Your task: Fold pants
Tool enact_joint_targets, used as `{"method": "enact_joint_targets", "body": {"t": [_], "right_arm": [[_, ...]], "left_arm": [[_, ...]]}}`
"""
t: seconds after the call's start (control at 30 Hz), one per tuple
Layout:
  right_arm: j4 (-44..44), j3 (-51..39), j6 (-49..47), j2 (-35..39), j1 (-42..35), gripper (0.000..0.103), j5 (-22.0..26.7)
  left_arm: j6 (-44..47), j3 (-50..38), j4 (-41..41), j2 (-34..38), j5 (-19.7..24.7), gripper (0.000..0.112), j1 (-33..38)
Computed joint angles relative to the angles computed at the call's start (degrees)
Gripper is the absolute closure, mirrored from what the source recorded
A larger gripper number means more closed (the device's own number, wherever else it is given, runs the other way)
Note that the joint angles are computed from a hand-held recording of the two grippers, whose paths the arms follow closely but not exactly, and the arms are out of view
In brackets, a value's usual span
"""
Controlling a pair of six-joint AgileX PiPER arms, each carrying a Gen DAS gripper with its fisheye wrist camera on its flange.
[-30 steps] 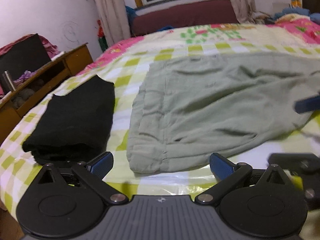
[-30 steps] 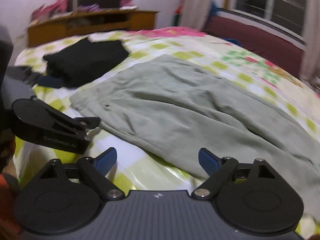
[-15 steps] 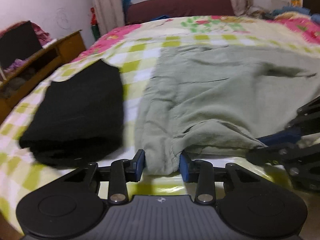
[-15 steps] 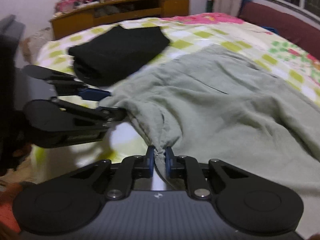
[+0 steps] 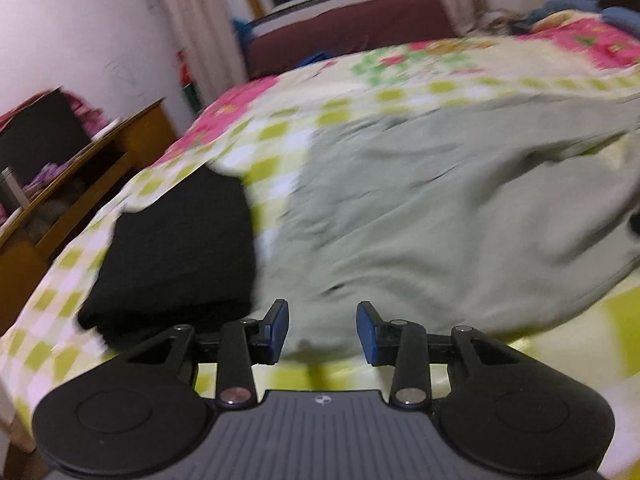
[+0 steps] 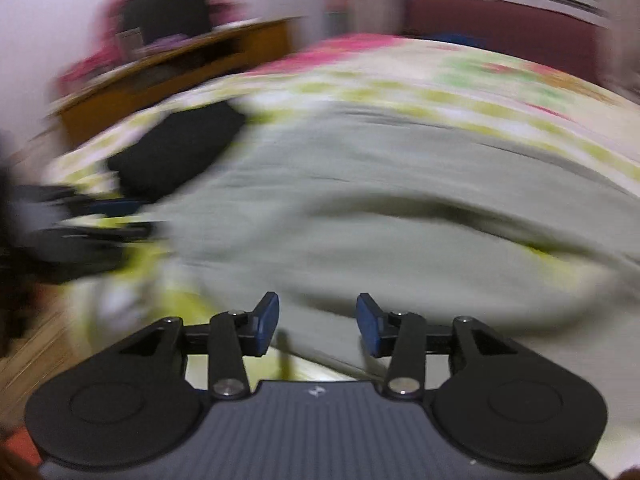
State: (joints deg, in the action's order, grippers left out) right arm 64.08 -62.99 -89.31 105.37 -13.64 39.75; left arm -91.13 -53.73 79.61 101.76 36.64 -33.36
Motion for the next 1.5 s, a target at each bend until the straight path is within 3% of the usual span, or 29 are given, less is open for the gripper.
{"method": "enact_joint_targets", "body": {"t": [0.13, 0.27, 0.4, 0.53, 0.6, 0.63, 0.67, 0.77, 0.9, 0.97, 1.03, 1.07, 1.13, 1.17, 1.23, 1.3, 1.37, 1.43, 1.5], "right_arm": [[-11.33, -9.28, 17.51, 5.3, -15.87, 0.057, -5.45], [-18.55, -25.43, 38.45, 15.59, -28.44, 0.053, -1.47], [-13.7, -39.1, 47.89, 25.71, -35.0, 0.049, 6.77], [-7.14, -44.06, 50.4, 30.8, -35.29, 0.041, 8.99], [-5.13, -45.3, 50.82, 32.38, -34.57, 0.048, 7.89], [-5.24, -46.53, 52.46, 33.36, -34.29, 0.077, 7.61], [-7.45, -49.46, 56.4, 34.85, -34.18, 0.098, 8.79], [-6.68, -51.27, 58.86, 35.24, -36.14, 0.1, 12.39], [1.69, -42.2, 45.5, 28.98, -40.64, 0.1, 10.45], [-1.13, -41.48, 45.64, 27.77, -42.09, 0.094, 8.16], [-10.8, -44.6, 51.38, 28.93, -41.91, 0.094, 7.49], [-13.66, -45.81, 53.32, 29.42, -42.2, 0.094, 8.75], [-13.36, -43.82, 50.67, 27.6, -43.4, 0.091, 9.28], [-12.27, -40.56, 47.58, 25.38, -43.54, 0.085, 6.95], [-9.15, -32.9, 38.97, 20.08, -42.79, 0.083, 0.42], [-5.33, -30.15, 30.62, 17.28, -41.48, 0.082, -0.9], [-4.81, -31.47, 24.83, 16.81, -38.61, 0.068, 2.37], [-6.18, -35.99, 22.67, 18.68, -34.3, 0.064, 6.29], [-12.25, -46.17, 24.22, 23.45, -27.54, 0.062, 11.65]], "left_arm": [[4.12, -10.27, -3.29, 6.42, -3.71, 0.06, -4.49], [17.99, -25.83, -14.19, 16.6, -6.59, 0.059, -8.47], [33.94, -41.04, -26.44, 25.32, -5.69, 0.057, -11.7], [45.46, -52.32, -34.79, 31.07, -1.48, 0.056, -13.95], [48.56, -56.86, -36.56, 33.25, 1.36, 0.056, -15.06], [49.77, -58.73, -37.19, 34.1, 2.62, 0.056, -15.42], [50.44, -60.01, -37.58, 34.61, 3.63, 0.056, -15.81], [51.18, -63.4, -38.18, 36.1, 5.15, 0.056, -16.96], [55.45, -71.49, -40.66, 40.87, 6.93, 0.052, -18.25], [60.61, -79.25, -43.87, 45.29, 10.63, 0.051, -18.98], [63.94, -84.15, -45.25, 47.98, 13.5, 0.051, -19.35], [63.72, -83.16, -44.66, 47.26, 13.97, 0.051, -19.57], [61.02, -74.39, -42.55, 41.95, 10.85, 0.051, -19.18], [59.58, -70.37, -41.0, 39.42, 9.68, 0.051, -18.76], [55.8, -62.12, -36.97, 34.13, 7.33, 0.05, -17.6], [53.61, -55.41, -33.8, 29.53, 5.26, 0.046, -14.91], [52.8, -51.12, -30.86, 26.67, 2.98, 0.042, -11.14], [53.88, -49.66, -29.13, 25.95, 1.13, 0.042, -6.95], [56.63, -50.82, -28.7, 27.17, -1.43, 0.042, -1.41]]}}
